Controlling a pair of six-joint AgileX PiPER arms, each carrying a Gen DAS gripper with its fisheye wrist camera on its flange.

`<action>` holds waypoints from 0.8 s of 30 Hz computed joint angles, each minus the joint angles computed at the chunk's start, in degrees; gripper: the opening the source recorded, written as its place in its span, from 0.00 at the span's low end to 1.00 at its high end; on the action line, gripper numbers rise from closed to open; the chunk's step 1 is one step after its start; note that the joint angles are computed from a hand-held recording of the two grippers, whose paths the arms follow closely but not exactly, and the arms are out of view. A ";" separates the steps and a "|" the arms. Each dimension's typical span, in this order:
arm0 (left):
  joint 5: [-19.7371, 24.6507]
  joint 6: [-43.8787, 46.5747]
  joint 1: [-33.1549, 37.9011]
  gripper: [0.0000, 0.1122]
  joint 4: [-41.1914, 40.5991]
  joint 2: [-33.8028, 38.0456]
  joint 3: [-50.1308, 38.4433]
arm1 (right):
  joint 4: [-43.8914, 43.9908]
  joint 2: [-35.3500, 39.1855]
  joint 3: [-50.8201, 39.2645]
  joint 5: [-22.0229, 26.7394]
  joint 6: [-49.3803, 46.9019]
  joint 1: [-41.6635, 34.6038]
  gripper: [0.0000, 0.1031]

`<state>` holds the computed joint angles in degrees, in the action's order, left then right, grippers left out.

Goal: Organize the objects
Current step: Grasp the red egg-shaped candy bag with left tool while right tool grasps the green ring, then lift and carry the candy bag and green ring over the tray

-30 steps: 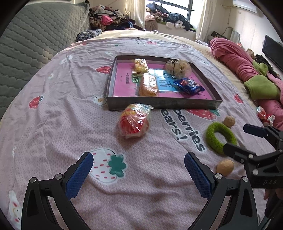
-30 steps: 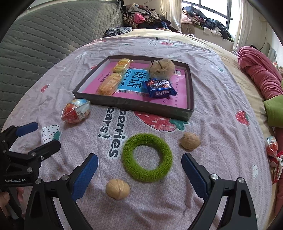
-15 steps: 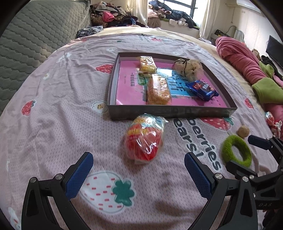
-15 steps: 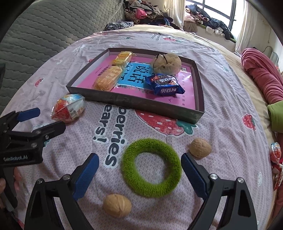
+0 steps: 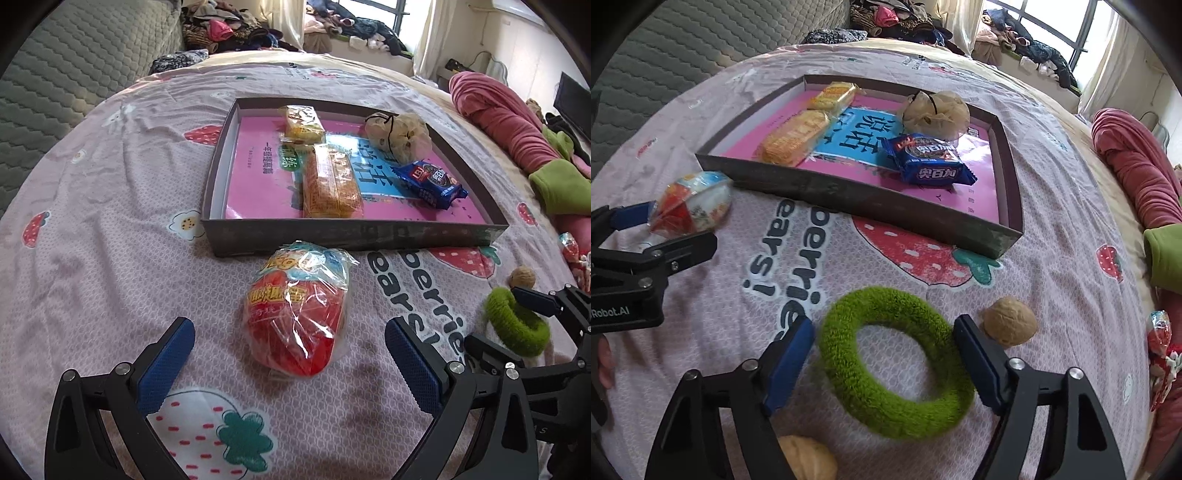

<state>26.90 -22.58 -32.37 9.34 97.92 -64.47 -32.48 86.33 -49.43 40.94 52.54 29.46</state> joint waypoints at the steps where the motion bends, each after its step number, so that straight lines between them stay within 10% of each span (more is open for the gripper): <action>1: 0.06 0.80 0.12 0.91 -0.79 0.41 -0.31 | 0.03 0.13 0.04 -0.25 -0.09 -0.18 0.74; 5: 0.22 0.89 0.00 0.84 -0.97 0.73 -0.55 | -0.39 -0.29 0.19 -0.62 0.12 -0.27 0.62; 9: 0.32 2.08 0.44 0.50 -2.69 0.26 -0.69 | -0.51 -0.48 -0.16 0.16 -0.19 -0.13 0.53; 24: -0.02 2.88 -0.17 0.48 -3.02 -3.11 0.81 | 0.01 -5.46 1.19 0.91 -0.23 0.98 0.14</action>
